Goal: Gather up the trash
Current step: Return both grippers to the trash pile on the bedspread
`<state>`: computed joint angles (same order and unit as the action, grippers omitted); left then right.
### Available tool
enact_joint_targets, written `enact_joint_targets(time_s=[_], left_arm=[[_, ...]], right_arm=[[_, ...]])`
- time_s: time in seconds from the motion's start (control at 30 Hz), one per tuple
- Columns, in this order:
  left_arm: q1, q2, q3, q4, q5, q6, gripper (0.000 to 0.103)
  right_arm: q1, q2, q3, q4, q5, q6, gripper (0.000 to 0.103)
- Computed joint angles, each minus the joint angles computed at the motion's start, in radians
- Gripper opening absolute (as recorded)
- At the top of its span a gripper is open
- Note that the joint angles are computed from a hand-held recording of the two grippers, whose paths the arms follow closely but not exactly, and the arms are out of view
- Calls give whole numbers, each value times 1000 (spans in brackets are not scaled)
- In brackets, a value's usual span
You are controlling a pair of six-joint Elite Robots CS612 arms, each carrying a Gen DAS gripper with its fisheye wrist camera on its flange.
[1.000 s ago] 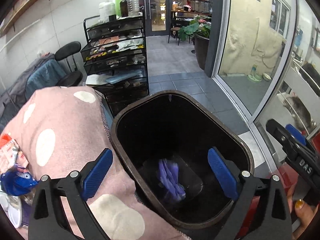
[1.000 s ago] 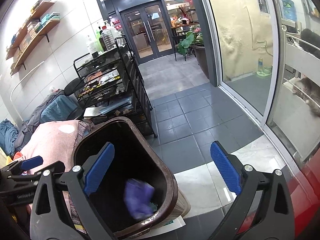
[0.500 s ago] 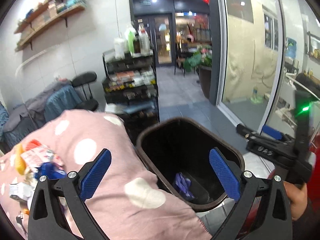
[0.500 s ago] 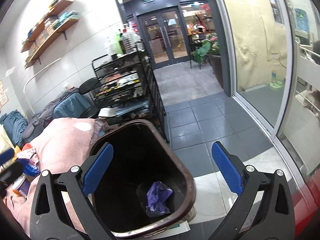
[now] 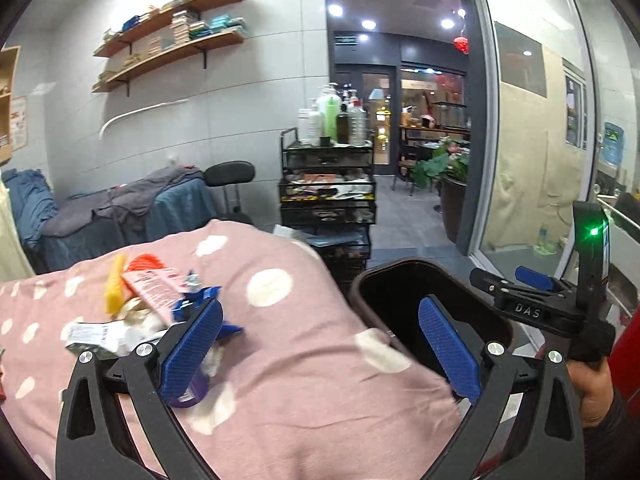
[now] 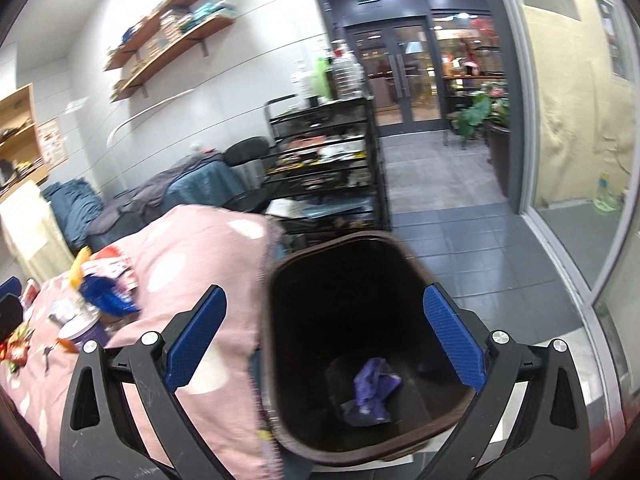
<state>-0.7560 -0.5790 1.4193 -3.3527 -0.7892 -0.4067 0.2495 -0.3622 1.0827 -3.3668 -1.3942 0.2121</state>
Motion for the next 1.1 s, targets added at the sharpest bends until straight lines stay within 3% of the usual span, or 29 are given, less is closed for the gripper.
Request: enact_joint_targets(time_s=[0.37,0.7,0.93,1.1], left_arm=[[5,-68,148,50,86,-193,98],[19,-132,285,132,124,-415,97],[32,-170,363,197,123,-566,97],[52,-186,412,167,62,-646,95]], right_arm=[[38,-1,-31,83,202,-109,97],[77,-1,-58,172,323,-227,97],[100,10,-95,256,391,-289,97],[115,23,-138,343,413,-345,97]])
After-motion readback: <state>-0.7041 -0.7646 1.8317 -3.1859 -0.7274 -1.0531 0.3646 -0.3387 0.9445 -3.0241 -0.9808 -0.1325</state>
